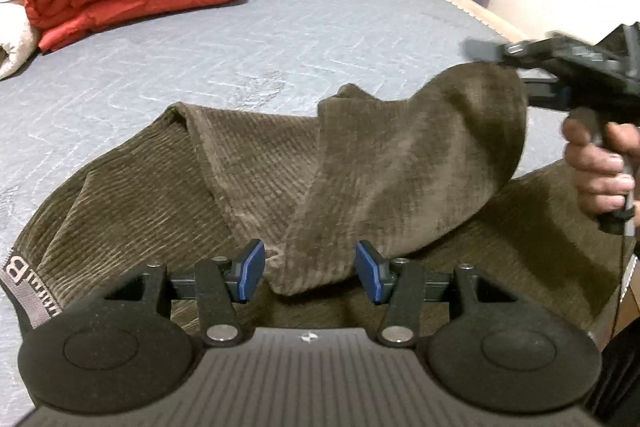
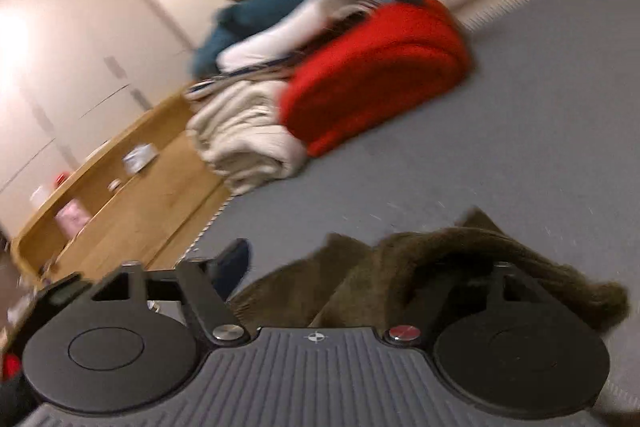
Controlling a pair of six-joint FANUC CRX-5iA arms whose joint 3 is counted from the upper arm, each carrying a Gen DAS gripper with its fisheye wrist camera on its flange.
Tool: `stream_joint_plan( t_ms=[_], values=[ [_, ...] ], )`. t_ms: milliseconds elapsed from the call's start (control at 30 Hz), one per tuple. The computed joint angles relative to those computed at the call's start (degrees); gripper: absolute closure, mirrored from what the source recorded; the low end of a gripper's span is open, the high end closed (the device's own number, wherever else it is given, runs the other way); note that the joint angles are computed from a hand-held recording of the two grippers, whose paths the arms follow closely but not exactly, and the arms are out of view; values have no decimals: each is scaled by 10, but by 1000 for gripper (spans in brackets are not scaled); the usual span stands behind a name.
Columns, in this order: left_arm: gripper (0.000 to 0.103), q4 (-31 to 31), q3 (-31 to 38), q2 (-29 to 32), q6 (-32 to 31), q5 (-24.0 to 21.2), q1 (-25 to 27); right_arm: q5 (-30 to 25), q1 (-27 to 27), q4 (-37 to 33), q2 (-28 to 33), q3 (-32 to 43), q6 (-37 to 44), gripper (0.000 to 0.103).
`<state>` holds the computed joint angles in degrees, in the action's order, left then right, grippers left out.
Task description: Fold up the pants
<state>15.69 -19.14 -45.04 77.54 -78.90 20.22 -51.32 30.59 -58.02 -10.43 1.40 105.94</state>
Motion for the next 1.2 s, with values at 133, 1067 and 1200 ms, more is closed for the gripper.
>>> stream_joint_plan(
  t_ms=[133,1067,1200],
  values=[
    [47,71,-31,-11,-25,16,29,22,21,38,0,0,-26,68],
    [94,154,-114,-22,-198,140,-72,-103,32,62,45,47,-152,31],
    [94,171,-121,-23,-224,134,-50,-97,50,95,61,54,-202,74]
  ],
)
